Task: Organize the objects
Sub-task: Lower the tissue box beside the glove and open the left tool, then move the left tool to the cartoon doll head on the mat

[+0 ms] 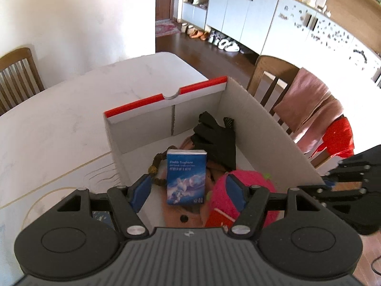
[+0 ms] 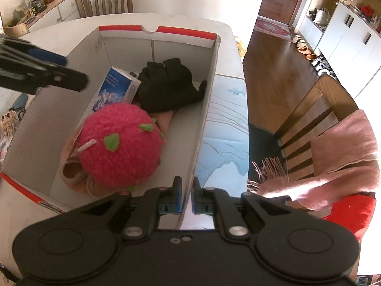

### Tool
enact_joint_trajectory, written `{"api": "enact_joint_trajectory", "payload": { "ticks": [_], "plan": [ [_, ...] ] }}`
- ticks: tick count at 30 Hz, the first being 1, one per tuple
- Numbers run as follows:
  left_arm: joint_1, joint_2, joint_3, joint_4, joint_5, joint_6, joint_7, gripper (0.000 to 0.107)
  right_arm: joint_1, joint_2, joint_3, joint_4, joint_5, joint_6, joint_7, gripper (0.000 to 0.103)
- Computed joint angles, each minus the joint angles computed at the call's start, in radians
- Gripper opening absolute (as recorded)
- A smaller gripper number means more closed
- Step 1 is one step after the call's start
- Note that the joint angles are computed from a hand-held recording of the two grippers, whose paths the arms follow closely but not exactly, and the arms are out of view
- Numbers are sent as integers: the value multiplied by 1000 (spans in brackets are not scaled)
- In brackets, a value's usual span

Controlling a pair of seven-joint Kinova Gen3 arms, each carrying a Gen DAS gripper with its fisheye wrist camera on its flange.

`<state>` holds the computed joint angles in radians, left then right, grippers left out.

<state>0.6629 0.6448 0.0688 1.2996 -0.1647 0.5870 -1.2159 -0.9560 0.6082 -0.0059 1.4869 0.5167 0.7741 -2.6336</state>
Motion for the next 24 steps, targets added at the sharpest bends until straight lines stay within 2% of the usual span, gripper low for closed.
{"api": "enact_joint_trajectory", "payload": {
  "ticks": [5,7,8,12,24],
  "plan": [
    [-13,-87,0,128,12,-85,15,69,-3,6,-2,-11,1,17,4,7],
    [-17,-118,-1,175,10,-115,20,78,-1,8,-5,-15,-2,22,9,7],
    [-22,-133,0,200,10,-132,21,79,-2,9,-5,-17,-3,25,9,7],
    [-85,-199,35,301,50,-186,-6,80,-6,11,-3,-23,-3,32,4,7],
    [-129,-347,-45,530,7,-252,124,86,-14,15,0,-26,8,42,-16,5]
  ]
}}
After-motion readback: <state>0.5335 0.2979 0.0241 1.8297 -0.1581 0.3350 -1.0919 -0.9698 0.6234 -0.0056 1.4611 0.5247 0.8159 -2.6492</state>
